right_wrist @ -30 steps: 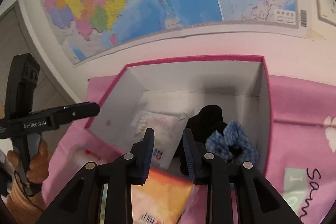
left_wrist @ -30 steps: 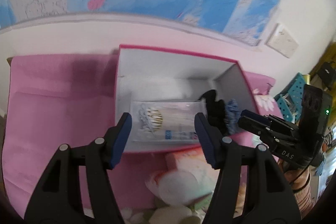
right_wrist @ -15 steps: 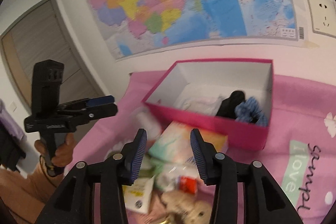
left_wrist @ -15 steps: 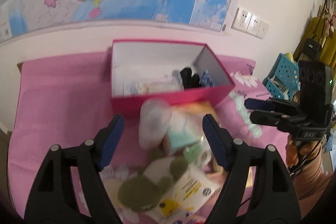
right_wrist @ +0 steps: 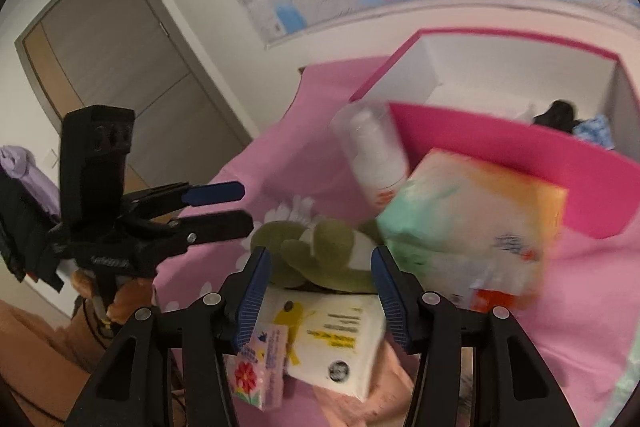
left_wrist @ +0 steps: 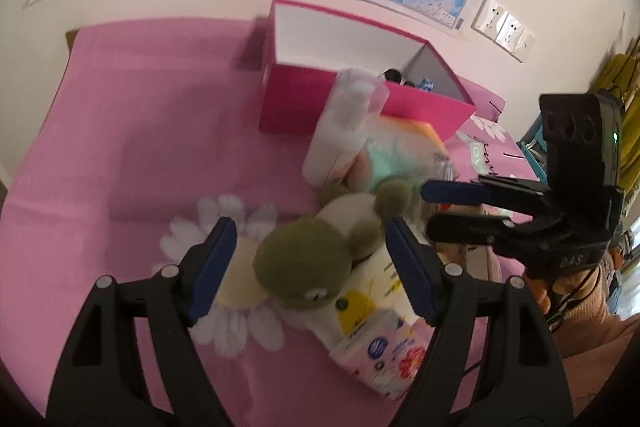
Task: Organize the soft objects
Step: 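Lower the right gripper onto the green plush frog and grasp it, then carry the green frog into the pink box and open the right gripper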
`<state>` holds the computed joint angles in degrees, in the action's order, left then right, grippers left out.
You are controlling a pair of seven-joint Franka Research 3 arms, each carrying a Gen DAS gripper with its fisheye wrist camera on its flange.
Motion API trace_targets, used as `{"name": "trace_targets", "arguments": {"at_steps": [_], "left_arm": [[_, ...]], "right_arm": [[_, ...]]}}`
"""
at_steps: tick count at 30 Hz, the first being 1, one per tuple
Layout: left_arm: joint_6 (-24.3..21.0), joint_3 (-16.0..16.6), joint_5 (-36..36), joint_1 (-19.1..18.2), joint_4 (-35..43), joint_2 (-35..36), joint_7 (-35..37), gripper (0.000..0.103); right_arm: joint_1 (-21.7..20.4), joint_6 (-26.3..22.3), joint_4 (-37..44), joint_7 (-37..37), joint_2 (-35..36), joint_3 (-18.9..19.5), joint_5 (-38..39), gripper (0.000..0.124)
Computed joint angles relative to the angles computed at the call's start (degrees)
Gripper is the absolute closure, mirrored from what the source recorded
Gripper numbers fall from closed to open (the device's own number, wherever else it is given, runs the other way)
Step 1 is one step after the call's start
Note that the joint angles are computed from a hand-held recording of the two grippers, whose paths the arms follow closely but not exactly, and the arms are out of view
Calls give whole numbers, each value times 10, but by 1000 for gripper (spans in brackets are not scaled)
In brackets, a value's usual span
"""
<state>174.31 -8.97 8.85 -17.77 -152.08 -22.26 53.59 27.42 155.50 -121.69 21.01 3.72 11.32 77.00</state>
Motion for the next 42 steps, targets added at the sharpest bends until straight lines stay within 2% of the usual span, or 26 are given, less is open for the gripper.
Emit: {"name": "trace_targets", "arguments": {"at_steps": [5, 9, 10, 12, 14, 16, 17, 22, 26, 30, 33, 38, 42], "left_arm": [[6, 41, -38, -47, -23, -1, 24, 25], [2, 90, -89, -104, -25, 12, 72, 25], [5, 106, -108, -122, -23, 16, 90, 25], [9, 123, -139, -142, -20, 25, 117, 25], [11, 136, -170, -159, -14, 35, 143, 30], [8, 92, -155, -116, -11, 37, 128, 32], [6, 82, -152, -106, -10, 37, 125, 34], [13, 53, -134, -74, -22, 10, 107, 35], [10, 11, -88, -26, -27, -21, 67, 35], [16, 2, -50, -12, -23, -47, 46, 35], [21, -22, -11, 18, -8, -58, 32, 35], [30, -54, 56, 73, 58, -25, 18, 35], [25, -76, 102, 110, 123, 28, 0, 35]], "right_arm": [[8, 23, 28, 24, 34, 10, -20, 70], [9, 41, 39, 45, 51, 17, -44, 72], [9, 50, 42, 46, 55, 19, -45, 75], [8, 53, 44, 59, 60, 21, -61, 95], [5, 58, 46, 64, 63, 25, -61, 100], [-2, 49, 44, 58, 60, 28, -50, 100], [-3, 48, 42, 49, 56, 30, -40, 100], [-3, 37, 35, 1, 36, 31, 12, 101], [5, 24, 28, -40, 13, 25, 52, 101], [13, 8, 16, -81, -19, 15, 90, 101], [18, 2, 9, -123, -49, 5, 130, 101], [19, 1, 18, -164, -76, -12, 175, 101], [13, 7, 51, -161, -65, -20, 178, 101]]}}
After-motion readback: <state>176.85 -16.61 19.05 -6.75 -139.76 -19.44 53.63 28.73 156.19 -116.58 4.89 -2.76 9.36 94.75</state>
